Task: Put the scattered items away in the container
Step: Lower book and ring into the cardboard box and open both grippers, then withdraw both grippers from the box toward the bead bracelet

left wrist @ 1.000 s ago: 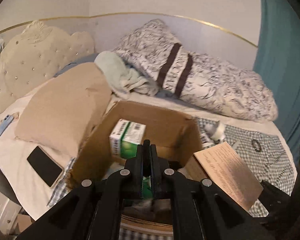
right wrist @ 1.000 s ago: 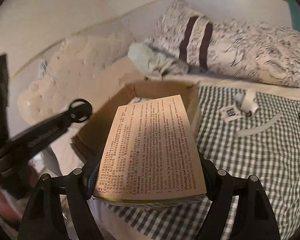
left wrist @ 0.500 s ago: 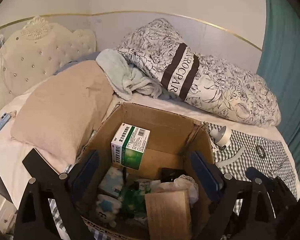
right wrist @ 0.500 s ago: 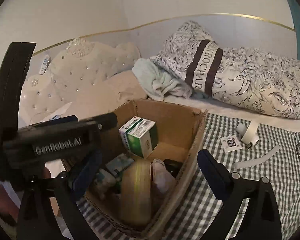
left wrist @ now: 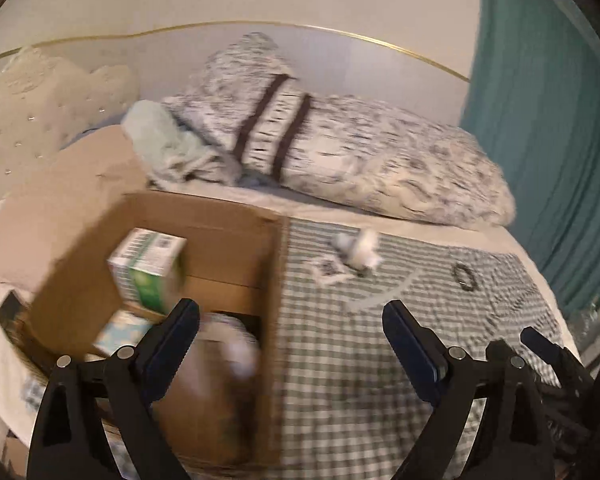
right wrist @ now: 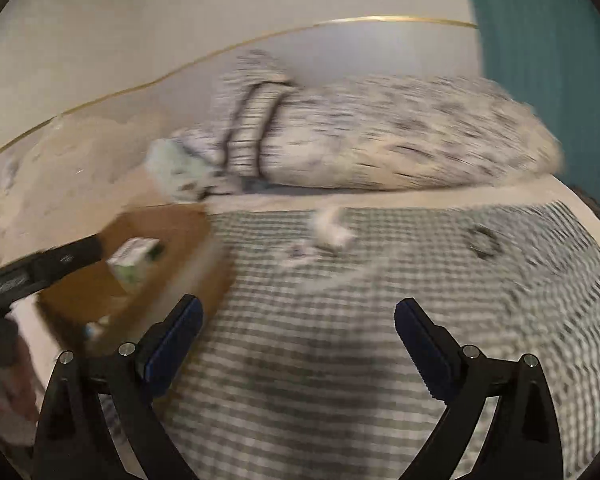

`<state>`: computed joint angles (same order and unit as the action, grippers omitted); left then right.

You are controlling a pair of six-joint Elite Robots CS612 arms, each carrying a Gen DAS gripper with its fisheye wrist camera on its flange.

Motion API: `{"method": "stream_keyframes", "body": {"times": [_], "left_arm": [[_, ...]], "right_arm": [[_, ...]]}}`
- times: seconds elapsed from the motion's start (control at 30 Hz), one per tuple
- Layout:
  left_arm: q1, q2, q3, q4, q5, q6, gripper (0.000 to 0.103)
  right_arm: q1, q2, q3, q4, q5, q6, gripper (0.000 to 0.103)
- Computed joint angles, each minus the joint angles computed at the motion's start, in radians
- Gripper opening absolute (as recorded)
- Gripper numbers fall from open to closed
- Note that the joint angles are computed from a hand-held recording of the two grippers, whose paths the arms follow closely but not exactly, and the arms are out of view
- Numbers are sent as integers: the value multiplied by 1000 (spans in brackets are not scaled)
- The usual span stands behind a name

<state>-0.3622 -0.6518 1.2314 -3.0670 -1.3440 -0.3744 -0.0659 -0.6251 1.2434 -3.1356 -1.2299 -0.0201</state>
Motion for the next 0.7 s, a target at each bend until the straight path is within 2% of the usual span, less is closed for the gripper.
{"method": "stream_keyframes", "body": {"times": [0.17,0.37,0.57,0.7], "left_arm": [[-37,55,-89,68,-9,28,95],[-61,157,-259,205,8,104,95],[-64,310,-513,356,14,191,95],[-66,444,-747,455,26,238,95]], "right_arm": [[-56,7,0,-12,-40,63,97],[-101,58,-94,67,-96,22,97],[-123,148,-252,169,-97,15,97],[-126,221,-386,266,-82,-11,97]]}}
